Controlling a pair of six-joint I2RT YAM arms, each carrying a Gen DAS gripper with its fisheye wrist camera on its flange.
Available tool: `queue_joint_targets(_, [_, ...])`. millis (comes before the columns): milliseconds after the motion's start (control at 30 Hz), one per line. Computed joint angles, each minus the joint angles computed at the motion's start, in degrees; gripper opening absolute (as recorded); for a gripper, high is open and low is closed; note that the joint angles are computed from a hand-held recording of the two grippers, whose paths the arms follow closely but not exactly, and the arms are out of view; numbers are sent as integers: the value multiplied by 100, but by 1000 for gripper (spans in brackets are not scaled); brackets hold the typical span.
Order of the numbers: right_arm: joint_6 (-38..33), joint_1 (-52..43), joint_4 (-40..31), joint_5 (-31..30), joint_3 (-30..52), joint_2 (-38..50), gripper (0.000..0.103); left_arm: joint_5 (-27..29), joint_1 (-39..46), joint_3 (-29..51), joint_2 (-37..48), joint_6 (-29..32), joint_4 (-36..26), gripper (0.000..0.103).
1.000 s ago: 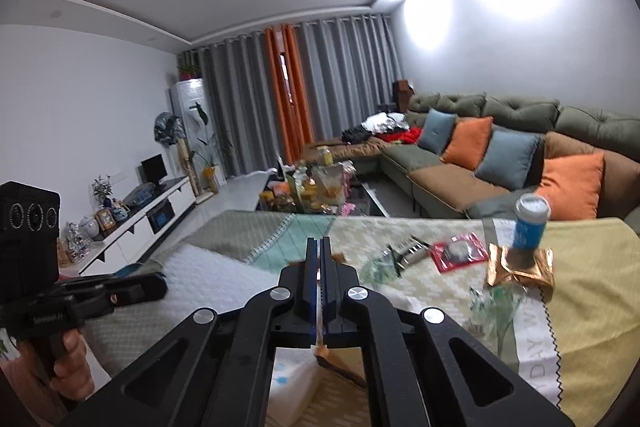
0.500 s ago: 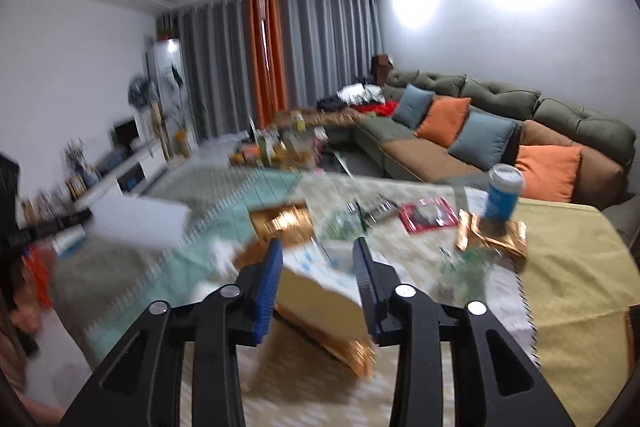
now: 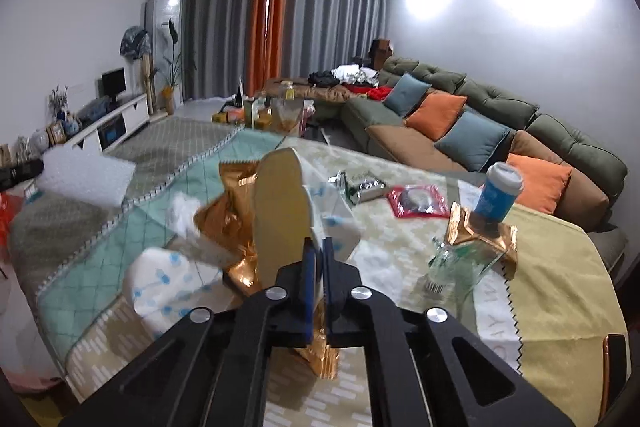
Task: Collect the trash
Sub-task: 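Carry the foam net and paper cup to the teal bin and release both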
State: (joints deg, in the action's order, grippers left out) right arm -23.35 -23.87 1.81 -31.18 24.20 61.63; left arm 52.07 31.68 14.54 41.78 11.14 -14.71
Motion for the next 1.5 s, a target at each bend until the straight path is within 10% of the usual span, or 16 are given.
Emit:
queue_joint_targets(267, [454,217,-788,-851,400,-995,3,817,1405,406,268,1016,-931,7])
queue_joint_targets(600, [1195,3184,-158,-451,903,54,3,1527,3362,1285,1438,2676,-1967,7])
queue_joint_targets(1033, [1863,5567,519,74,2576,2713,3,892,4250,1860,2940,2009,-562,7])
queue_joint_targets(1500, [2179,6449,-509,260,5111,5346,4,-224,3943,2276,4801,1597,718,7])
